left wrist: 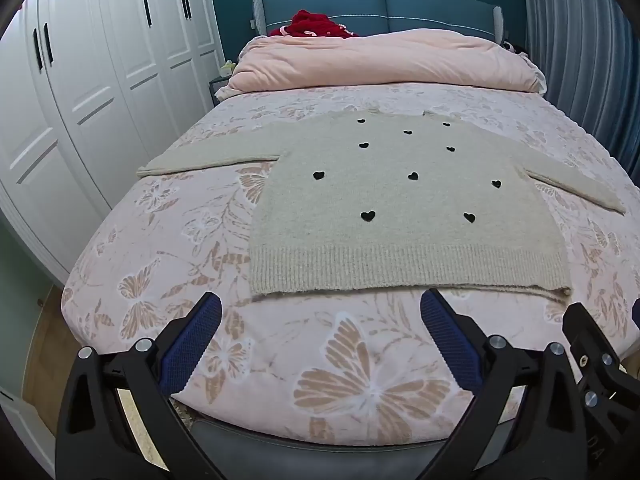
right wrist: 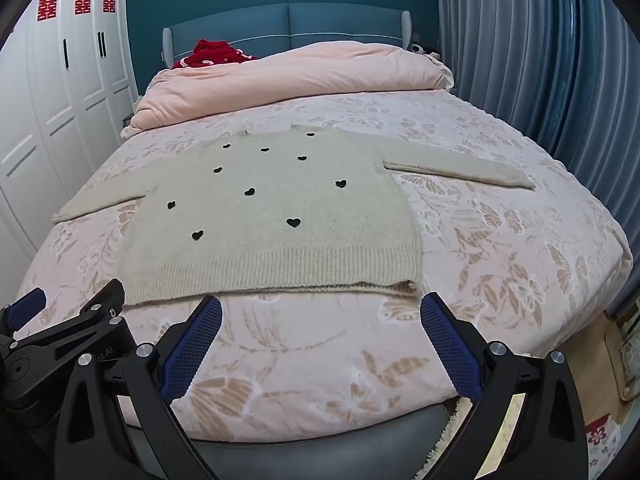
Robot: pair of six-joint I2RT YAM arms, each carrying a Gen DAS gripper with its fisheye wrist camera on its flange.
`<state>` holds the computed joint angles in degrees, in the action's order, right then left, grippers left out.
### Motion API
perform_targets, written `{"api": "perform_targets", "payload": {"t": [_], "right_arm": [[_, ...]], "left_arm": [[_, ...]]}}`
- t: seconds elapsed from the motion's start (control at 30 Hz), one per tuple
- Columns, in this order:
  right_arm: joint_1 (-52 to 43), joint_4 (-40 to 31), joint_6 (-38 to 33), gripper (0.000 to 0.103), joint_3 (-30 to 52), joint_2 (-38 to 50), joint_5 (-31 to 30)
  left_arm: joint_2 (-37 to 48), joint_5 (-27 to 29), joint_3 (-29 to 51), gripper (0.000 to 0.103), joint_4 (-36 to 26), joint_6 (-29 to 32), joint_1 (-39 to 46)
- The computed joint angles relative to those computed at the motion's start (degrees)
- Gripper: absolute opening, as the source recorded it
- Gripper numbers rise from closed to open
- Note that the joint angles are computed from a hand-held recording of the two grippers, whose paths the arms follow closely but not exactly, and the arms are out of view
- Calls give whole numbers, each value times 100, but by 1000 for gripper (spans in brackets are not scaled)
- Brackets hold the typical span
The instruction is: Fold small clothes
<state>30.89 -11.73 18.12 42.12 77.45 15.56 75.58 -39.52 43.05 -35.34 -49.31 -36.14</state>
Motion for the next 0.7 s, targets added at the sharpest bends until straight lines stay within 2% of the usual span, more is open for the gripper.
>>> {"api": "perform_targets", "payload": {"t": [0.7], "right_arm": [[-16,14,-29,98,2,0,-5]], "left_arm": [[9,-20,-26,97,-15,-45,-27]]}}
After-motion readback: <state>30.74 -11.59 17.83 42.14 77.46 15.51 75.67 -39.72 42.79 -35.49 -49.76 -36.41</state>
